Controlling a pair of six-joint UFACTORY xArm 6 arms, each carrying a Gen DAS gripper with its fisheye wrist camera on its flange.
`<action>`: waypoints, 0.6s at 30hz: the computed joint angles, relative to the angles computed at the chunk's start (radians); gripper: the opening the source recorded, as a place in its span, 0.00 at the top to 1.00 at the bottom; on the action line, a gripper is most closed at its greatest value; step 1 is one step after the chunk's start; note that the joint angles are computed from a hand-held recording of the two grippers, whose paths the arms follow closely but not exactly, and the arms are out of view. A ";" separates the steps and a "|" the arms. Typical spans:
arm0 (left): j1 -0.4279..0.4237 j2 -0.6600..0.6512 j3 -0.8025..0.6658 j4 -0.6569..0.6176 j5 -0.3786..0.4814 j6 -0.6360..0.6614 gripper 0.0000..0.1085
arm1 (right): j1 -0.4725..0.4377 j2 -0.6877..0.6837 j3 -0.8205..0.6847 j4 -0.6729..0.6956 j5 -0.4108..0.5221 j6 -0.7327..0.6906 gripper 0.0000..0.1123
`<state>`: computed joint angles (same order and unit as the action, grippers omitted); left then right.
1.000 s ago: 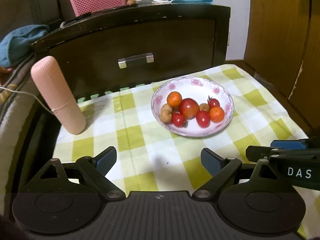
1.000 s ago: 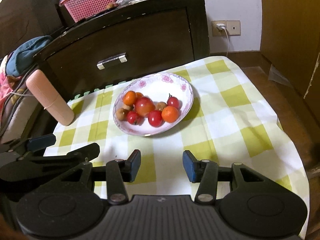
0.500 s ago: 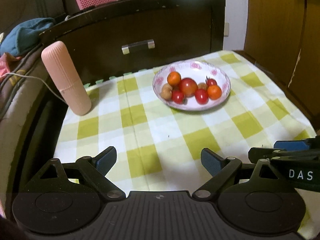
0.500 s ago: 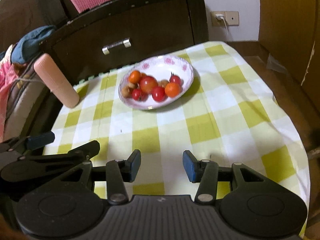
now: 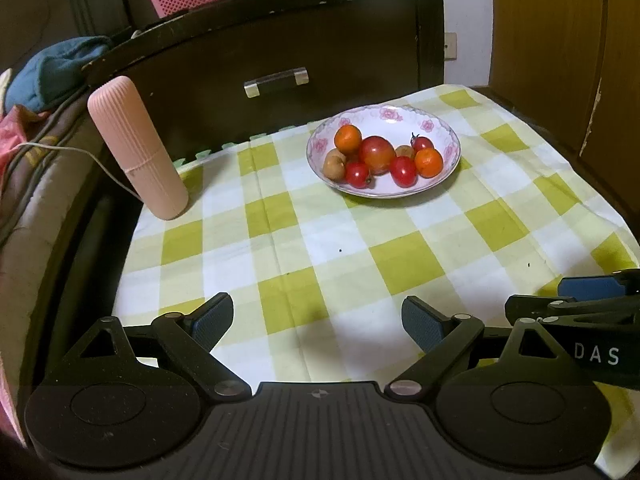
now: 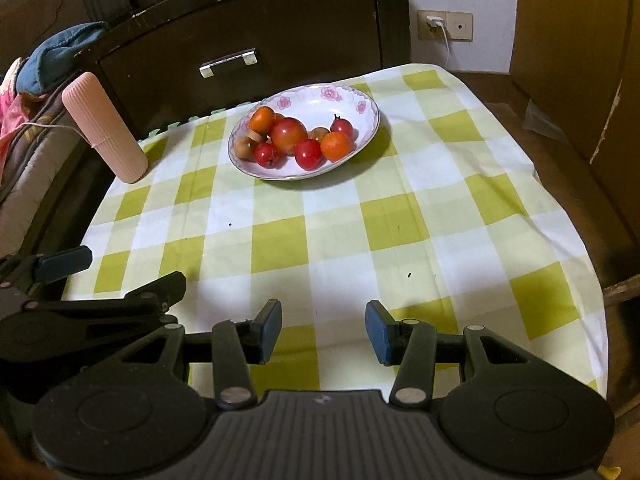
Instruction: Organize fruits
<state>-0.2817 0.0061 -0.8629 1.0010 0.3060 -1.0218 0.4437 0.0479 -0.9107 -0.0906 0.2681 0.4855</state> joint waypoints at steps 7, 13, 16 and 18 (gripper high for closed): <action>-0.009 0.003 0.002 0.008 0.023 0.002 0.13 | 0.006 0.007 -0.005 -0.005 0.023 0.002 0.61; -0.011 0.003 0.008 -0.021 0.030 0.023 0.13 | 0.010 0.010 -0.008 -0.007 0.037 0.001 0.61; -0.011 0.004 0.013 -0.046 0.031 0.042 0.13 | 0.012 0.012 -0.011 -0.007 0.049 -0.001 0.61; -0.012 0.005 0.014 -0.054 0.031 0.051 0.13 | 0.013 0.014 -0.012 -0.004 0.056 -0.004 0.61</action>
<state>-0.2933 0.0114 -0.8485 0.9472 0.3370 -0.9713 0.4564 0.0617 -0.9230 -0.0950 0.3240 0.4818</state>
